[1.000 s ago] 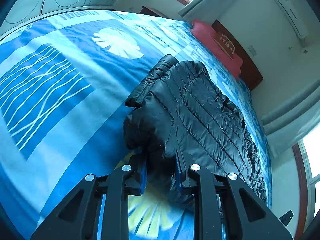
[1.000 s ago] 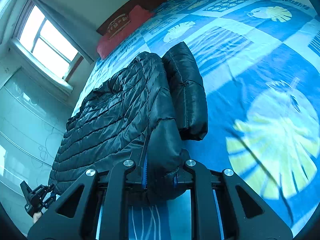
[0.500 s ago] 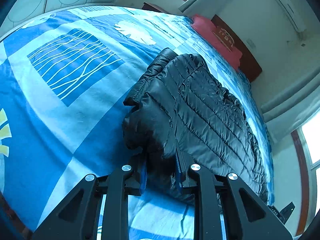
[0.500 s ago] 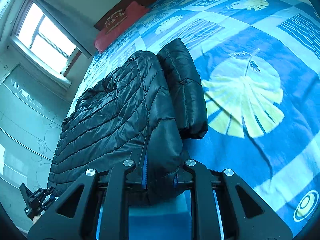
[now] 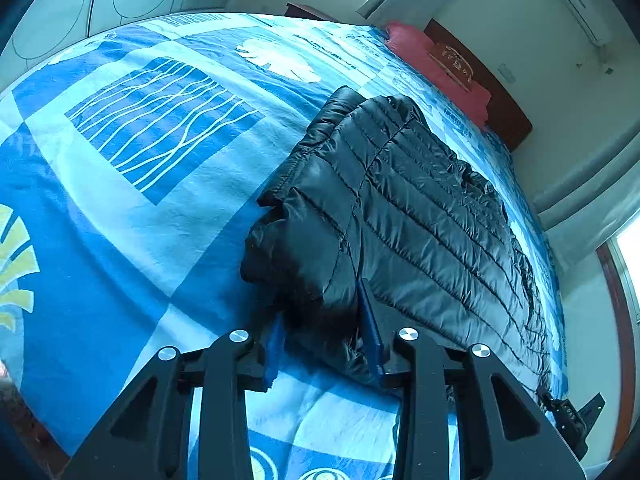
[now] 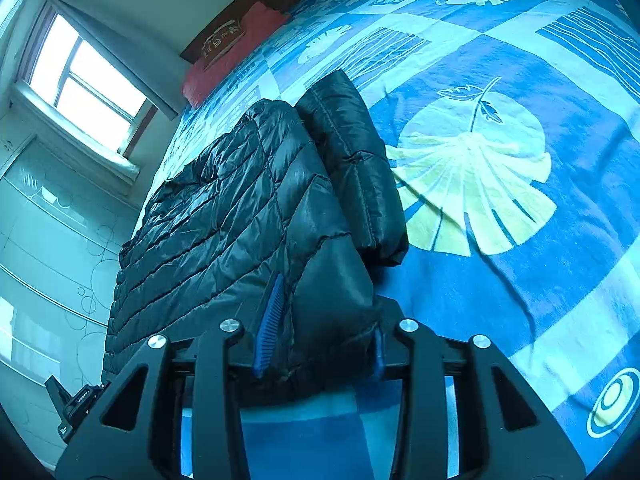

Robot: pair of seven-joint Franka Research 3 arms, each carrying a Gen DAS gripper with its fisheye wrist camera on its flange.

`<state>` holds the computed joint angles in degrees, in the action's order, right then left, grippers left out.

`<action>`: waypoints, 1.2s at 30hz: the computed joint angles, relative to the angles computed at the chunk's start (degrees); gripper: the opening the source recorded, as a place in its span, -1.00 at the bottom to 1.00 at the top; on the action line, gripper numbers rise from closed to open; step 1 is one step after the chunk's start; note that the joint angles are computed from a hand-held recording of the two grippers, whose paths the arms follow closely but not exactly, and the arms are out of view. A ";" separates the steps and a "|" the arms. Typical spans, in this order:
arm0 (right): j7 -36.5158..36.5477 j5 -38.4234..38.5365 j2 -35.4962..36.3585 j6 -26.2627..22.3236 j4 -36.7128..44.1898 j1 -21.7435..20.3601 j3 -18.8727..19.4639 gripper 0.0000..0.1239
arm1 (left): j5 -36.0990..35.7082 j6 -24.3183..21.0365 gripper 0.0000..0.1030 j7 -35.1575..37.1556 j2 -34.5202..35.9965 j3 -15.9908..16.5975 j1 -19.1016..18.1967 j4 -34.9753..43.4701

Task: Fold large clothes

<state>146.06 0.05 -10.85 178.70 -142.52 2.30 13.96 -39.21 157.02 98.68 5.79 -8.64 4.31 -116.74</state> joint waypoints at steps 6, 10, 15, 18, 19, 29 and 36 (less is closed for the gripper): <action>1.80 -1.32 -3.38 -2.42 -1.75 -1.34 1.01 -0.26 | 3.87 0.40 -0.16 -1.58 -2.13 0.80 -0.50 -1.93; 3.14 -2.33 -5.86 -4.38 -2.77 -2.66 2.32 -0.23 | 5.09 0.40 -0.07 -2.10 -3.59 1.69 -0.73 -3.23; 7.88 -9.24 -9.77 -10.82 -2.18 -7.07 6.48 -0.23 | 6.45 -0.55 -0.07 -3.40 -5.43 3.15 -0.66 -4.47; 9.86 -13.38 -10.88 -14.24 -0.74 -7.54 7.23 -0.23 | 9.21 0.36 -0.07 -3.75 -6.77 3.85 -0.86 -5.34; 10.29 -14.50 -10.87 -15.01 -0.17 -7.30 7.13 -0.23 | 10.30 0.63 -0.07 -3.60 -7.00 4.04 -0.97 -5.35; 7.45 -21.27 -0.84 -19.24 11.69 1.07 2.88 -0.23 | 13.89 -1.51 0.11 -0.23 -3.35 3.92 -1.00 1.50; -0.44 -21.04 12.48 -21.60 26.95 8.36 -0.31 -0.24 | 18.19 -8.66 0.11 0.37 5.26 1.84 0.72 13.26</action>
